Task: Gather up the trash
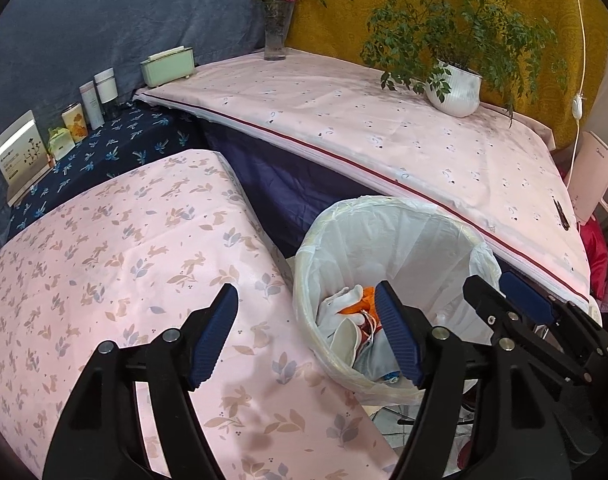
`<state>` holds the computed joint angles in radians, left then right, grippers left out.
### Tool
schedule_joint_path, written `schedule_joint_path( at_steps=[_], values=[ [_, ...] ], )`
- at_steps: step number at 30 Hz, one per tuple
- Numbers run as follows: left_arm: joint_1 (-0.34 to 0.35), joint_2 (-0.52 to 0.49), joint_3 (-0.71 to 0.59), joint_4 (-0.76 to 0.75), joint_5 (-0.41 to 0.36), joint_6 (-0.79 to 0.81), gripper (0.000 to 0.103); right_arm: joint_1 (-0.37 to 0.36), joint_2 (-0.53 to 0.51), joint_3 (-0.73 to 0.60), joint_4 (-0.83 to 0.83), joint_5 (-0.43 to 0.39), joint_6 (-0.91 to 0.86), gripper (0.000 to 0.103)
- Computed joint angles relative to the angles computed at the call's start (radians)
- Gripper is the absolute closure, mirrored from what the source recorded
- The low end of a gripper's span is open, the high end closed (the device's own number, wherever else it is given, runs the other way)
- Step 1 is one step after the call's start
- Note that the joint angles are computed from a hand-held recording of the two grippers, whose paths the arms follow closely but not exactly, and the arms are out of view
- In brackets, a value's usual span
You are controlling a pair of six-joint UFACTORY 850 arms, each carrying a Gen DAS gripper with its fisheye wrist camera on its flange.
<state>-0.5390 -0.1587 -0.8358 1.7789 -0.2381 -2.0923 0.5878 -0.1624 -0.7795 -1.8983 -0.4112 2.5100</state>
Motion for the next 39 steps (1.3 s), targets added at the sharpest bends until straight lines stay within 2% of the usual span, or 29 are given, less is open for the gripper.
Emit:
schedule_joint_path(
  at_steps=[8, 10, 15, 18, 22, 29, 36, 39],
  values=[
    [0.005, 0.028, 0.04, 0.014, -0.029, -0.022, 0.035, 0.029, 0.012, 0.008, 0.055, -0.026, -0.057, 0.054],
    [0.003, 0.036, 0.053, 0.02, -0.044, -0.033, 0.03, 0.034, 0.015, 0.011, 0.062, -0.026, -0.06, 0.052],
    [0.004, 0.054, 0.079, 0.024, -0.06, -0.045, 0.029, 0.053, 0.021, 0.023, 0.089, -0.036, -0.074, 0.047],
    [-0.001, 0.065, 0.097, 0.015, -0.078, -0.045, 0.023, 0.071, 0.025, 0.028, 0.117, -0.052, -0.102, 0.043],
    [-0.015, 0.077, 0.123, 0.004, -0.121, -0.044, 0.018, 0.099, 0.029, 0.034, 0.161, -0.088, -0.144, 0.035],
    [-0.015, 0.095, 0.163, -0.031, -0.138, -0.033, 0.013, 0.135, 0.04, 0.059, 0.194, -0.13, -0.177, 0.021],
    [-0.021, 0.099, 0.205, -0.013, -0.165, -0.085, 0.012, 0.159, 0.041, 0.076, 0.277, -0.146, -0.233, 0.019],
    [-0.023, 0.098, 0.222, 0.004, -0.177, -0.125, 0.009, 0.175, 0.033, 0.078, 0.314, -0.163, -0.273, 0.016]
  ],
)
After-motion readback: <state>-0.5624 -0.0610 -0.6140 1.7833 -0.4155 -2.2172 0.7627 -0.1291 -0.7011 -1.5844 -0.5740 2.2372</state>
